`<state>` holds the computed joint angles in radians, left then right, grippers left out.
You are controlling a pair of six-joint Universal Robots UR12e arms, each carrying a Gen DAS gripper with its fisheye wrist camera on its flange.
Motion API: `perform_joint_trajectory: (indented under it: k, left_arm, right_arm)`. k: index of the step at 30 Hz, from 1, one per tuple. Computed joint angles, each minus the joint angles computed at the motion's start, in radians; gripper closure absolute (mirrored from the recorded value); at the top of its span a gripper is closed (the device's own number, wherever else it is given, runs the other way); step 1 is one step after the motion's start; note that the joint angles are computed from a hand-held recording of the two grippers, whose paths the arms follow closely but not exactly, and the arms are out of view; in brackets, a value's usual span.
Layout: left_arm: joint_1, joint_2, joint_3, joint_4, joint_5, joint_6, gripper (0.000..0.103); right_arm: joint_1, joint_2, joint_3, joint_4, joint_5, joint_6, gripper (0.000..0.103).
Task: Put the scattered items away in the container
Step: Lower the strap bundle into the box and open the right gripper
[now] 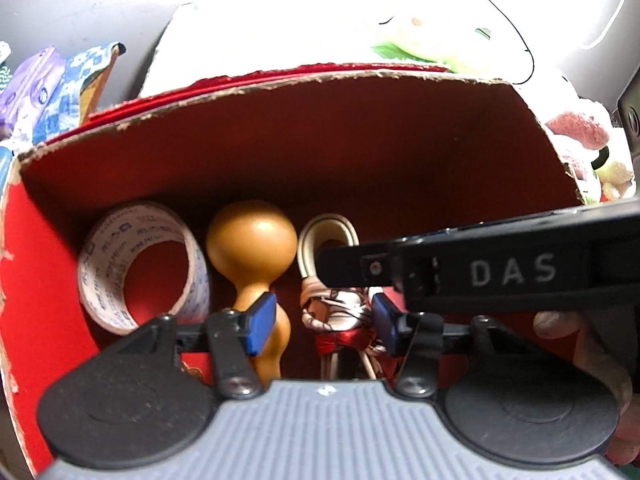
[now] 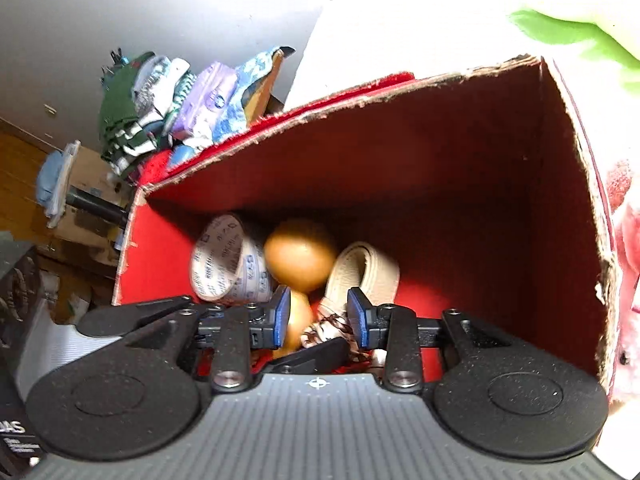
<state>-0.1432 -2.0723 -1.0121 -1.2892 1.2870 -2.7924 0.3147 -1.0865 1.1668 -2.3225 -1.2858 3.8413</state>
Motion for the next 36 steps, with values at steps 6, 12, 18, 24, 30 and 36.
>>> perform_joint_trajectory:
  k: [6, 12, 18, 24, 30, 36]
  left_arm:
    - [-0.008, 0.001, -0.003, 0.031, 0.029, -0.030, 0.046]
    - [-0.010, 0.000, -0.003, 0.037, 0.043, -0.045, 0.045]
    - [-0.005, -0.012, 0.009, 0.029, 0.027, -0.046, 0.045]
    - [-0.005, -0.014, 0.010, 0.033, 0.025, -0.034, 0.045]
    - [-0.004, -0.018, 0.015, 0.028, 0.021, -0.038, 0.044]
    - [-0.007, -0.008, -0.011, 0.089, 0.047, -0.069, 0.044]
  right_arm:
    - [0.007, 0.018, -0.044, 0.078, -0.024, -0.022, 0.078]
    - [0.010, 0.018, -0.042, 0.073, -0.026, -0.056, 0.082]
    - [0.012, 0.015, -0.038, 0.071, -0.027, -0.054, 0.082]
    - [0.017, 0.020, -0.051, 0.093, -0.052, -0.043, 0.081]
    - [0.017, 0.019, -0.048, 0.090, -0.052, -0.049, 0.080]
    - [0.023, 0.007, -0.021, 0.027, -0.091, -0.032, 0.078]
